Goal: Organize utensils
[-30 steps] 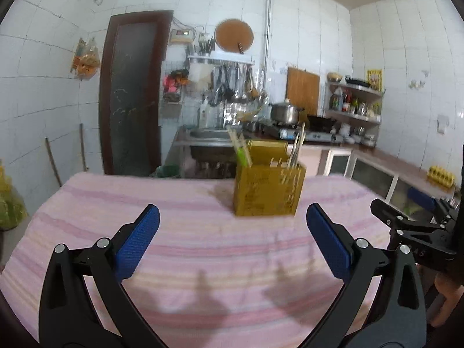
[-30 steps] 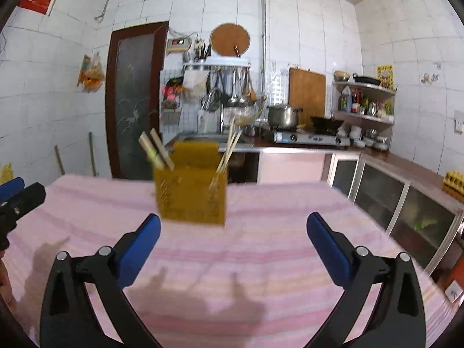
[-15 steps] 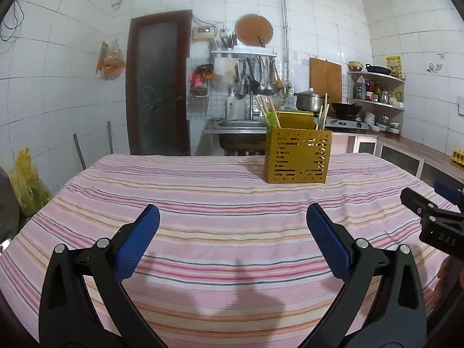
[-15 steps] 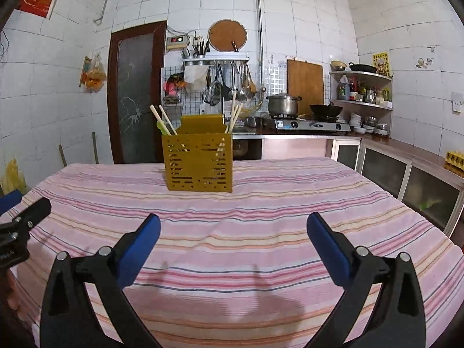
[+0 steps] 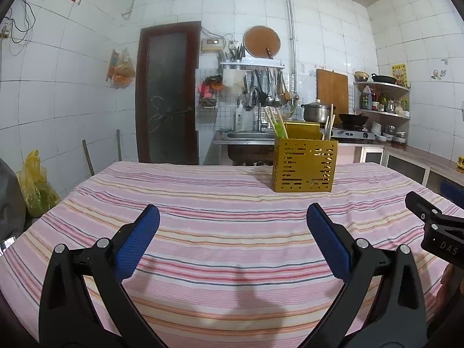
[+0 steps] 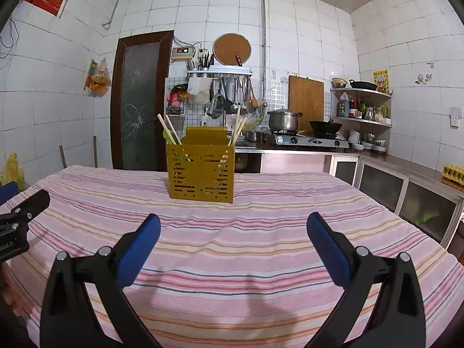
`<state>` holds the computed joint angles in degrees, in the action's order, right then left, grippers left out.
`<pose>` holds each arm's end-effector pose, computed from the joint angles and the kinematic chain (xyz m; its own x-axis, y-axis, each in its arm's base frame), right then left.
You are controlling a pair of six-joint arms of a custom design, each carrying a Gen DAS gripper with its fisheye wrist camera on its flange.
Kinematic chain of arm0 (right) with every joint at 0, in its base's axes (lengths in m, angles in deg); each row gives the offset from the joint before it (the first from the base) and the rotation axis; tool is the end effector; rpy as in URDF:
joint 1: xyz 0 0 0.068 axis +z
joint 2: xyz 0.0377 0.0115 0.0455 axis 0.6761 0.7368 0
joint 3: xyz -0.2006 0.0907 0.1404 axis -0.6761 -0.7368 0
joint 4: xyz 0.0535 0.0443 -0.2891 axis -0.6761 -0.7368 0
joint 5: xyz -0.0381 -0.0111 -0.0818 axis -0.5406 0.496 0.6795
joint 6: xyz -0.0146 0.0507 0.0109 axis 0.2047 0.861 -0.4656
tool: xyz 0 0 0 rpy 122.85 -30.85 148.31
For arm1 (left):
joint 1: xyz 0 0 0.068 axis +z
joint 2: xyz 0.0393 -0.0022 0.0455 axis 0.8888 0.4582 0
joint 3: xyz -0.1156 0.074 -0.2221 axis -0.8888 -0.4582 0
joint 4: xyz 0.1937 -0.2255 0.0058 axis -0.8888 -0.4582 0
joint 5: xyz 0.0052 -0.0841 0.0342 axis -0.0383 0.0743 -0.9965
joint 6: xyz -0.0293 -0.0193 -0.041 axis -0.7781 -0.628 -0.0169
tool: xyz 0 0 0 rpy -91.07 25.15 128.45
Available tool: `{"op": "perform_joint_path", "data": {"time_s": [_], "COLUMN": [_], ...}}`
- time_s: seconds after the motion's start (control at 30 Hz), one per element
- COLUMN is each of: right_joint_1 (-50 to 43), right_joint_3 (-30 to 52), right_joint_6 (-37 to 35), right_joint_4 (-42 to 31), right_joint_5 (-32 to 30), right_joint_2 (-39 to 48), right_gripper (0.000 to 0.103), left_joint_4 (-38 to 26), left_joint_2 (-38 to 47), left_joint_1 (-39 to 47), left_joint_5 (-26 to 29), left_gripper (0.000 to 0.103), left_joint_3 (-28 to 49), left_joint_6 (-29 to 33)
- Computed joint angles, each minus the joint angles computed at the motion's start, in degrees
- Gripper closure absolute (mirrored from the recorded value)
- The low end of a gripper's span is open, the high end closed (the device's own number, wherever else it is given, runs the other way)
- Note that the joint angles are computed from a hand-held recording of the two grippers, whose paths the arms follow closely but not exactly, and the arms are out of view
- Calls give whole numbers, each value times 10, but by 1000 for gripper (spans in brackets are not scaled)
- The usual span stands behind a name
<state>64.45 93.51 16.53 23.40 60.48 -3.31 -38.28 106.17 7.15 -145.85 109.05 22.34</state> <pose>0.1836 0.0673 0.2616 -0.2086 -0.0509 -0.9767 -0.2058 0.9786 -0.0071 0.1375 -0.1424 0.2531 -0.2370 -0.0688 -0.9691 -0.2897 0.9571 0.0029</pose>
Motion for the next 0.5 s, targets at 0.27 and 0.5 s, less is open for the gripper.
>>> {"op": "perform_joint_path", "data": {"time_s": [0.27, 0.5], "right_joint_1": [-7, -23], "right_joint_3": [-2, -6], "right_joint_6": [10, 16], "right_joint_4": [-1, -4], "right_joint_5": [-9, -26], "right_joint_2": [-6, -15], "right_gripper": [5, 4], "left_joint_4": [-33, -21], "left_joint_2": [27, 8], "left_joint_1": [-9, -21], "left_joint_5": [-12, -25], "left_gripper": [5, 5], "left_joint_3": [18, 5], "left_joint_6": [-27, -15]}}
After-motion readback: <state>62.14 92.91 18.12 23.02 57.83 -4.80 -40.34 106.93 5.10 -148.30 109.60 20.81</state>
